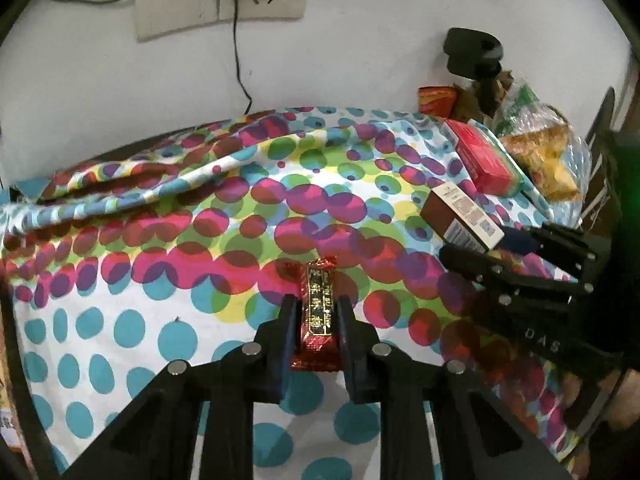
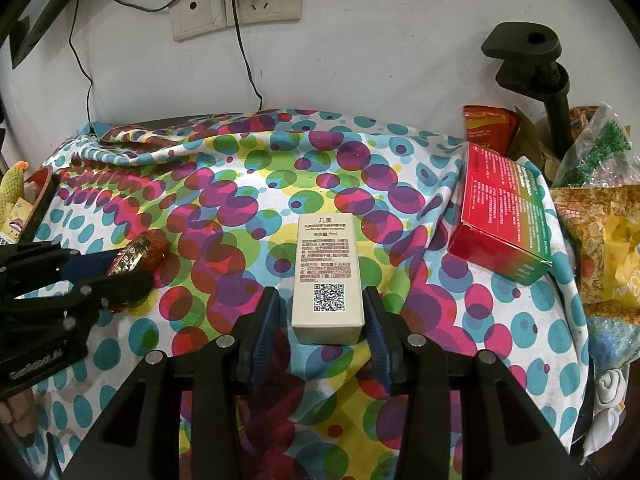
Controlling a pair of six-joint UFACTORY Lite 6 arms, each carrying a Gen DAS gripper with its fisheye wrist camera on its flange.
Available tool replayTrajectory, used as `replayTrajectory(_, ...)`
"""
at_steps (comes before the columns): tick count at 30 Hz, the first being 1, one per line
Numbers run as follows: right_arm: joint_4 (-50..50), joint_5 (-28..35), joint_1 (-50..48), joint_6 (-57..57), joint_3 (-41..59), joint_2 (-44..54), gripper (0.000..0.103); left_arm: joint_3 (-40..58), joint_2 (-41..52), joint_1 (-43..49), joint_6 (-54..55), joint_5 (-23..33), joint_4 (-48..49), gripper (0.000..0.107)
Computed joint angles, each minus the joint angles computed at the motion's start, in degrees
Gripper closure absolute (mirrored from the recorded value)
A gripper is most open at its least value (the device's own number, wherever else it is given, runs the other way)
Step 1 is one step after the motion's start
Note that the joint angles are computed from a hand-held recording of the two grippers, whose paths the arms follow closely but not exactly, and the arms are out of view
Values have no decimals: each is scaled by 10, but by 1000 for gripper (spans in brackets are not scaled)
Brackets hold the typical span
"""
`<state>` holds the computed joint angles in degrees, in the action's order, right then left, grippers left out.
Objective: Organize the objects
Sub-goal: 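Carry the candy bar toward the red tray with the left gripper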
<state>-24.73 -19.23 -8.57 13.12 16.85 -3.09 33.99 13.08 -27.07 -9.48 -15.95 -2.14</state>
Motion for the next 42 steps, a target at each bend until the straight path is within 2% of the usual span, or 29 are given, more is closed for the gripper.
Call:
replayTrajectory(4,-4,0,-1,2,0,0,63,-3,-3,0,-1,1,3,88)
replayTrajectory(12,-2,2,1,2,1,-1,63,-25,-26,-22,104,2,-107,88)
replayTrajectory(18,-2,2,1,3,1,-1,63,-56,-59,-19,135,13,-133,88)
replayTrajectory(27,0,2,1,2,1,-1,63,-111,-121,-34,283,24,-291,88)
replayTrajectory(30,1,2,1,0,1,-1,63,-132,-143,-30,287,30,-299,88)
replayTrajectory(34,5,1,2,-3,0,-1,63,-161,-180,-41,391,28,-412,88)
replayTrajectory(37,8,0,3,-6,-1,0,63,-184,-210,-46,436,29,-461,88)
replayTrajectory(42,10,1,4,-6,0,-1,63,-219,-259,-74,570,15,-615,88)
